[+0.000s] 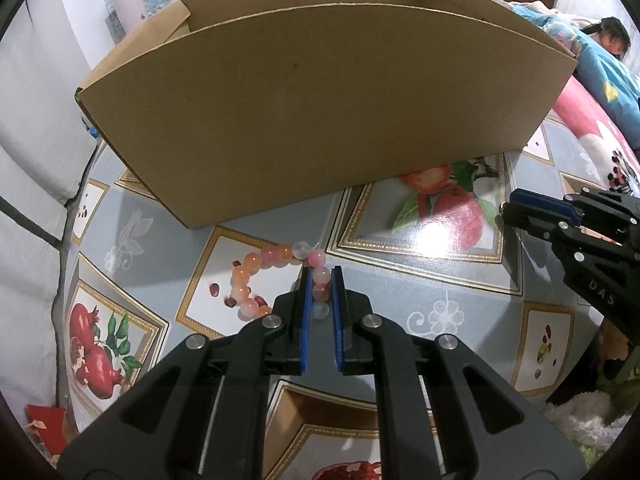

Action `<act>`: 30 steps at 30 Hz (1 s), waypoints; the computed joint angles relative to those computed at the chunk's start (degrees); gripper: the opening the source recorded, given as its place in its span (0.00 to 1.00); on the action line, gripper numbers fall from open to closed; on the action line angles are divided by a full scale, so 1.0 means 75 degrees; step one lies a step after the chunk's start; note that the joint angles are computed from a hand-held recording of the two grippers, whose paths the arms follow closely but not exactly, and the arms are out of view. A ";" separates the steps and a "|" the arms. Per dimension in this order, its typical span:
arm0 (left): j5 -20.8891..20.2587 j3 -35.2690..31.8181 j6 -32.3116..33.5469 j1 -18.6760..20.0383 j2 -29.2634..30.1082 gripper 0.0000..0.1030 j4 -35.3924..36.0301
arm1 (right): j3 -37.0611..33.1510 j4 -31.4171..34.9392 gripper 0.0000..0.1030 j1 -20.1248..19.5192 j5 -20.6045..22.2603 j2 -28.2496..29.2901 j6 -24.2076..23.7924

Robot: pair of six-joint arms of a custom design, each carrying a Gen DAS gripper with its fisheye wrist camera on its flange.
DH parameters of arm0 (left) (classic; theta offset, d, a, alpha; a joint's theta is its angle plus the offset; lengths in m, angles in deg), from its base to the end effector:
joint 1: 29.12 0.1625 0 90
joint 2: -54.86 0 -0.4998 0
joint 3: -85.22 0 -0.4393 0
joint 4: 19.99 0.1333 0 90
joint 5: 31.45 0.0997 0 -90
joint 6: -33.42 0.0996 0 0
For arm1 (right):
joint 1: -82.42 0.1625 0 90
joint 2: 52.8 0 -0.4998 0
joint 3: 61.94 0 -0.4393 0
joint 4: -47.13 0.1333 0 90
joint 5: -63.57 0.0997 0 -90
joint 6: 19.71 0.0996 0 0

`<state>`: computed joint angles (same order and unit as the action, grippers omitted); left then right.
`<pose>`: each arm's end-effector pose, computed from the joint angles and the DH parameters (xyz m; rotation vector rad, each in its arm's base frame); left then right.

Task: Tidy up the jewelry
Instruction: 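Close the right tool on the small gold ring while the left tool holds the bead bracelet, then lift the bead bracelet in the left tool and gold ring in the right tool into the box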

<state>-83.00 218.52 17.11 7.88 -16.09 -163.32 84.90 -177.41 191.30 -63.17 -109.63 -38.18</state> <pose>-0.2445 -0.4287 0.1531 0.8465 2.3358 -0.3313 0.1993 -0.3550 0.1546 0.4484 -2.3213 0.9619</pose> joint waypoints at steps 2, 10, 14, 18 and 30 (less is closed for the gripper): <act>0.0005 -0.0051 0.0001 0.0023 0.0054 0.08 0.0018 | 0.0014 0.0041 0.10 -0.0013 0.0023 -0.0043 0.0055; -0.0031 -0.0127 -0.0025 0.0067 0.0033 0.08 0.0097 | 0.0038 0.0251 0.10 -0.0102 0.0105 -0.0280 0.0045; -0.0039 -0.0126 -0.0038 0.0068 0.0018 0.08 0.0102 | 0.0043 0.0250 0.10 -0.0104 0.0115 -0.0308 0.0039; -0.0036 -0.0127 -0.0027 0.0072 0.0018 0.08 0.0093 | 0.0042 0.0180 0.10 -0.0055 0.0102 -0.0270 0.0052; -0.0759 0.0197 0.0268 0.0324 -0.0477 0.08 -0.0871 | 0.0245 -0.0105 0.10 0.0131 0.0122 -0.0339 -0.0039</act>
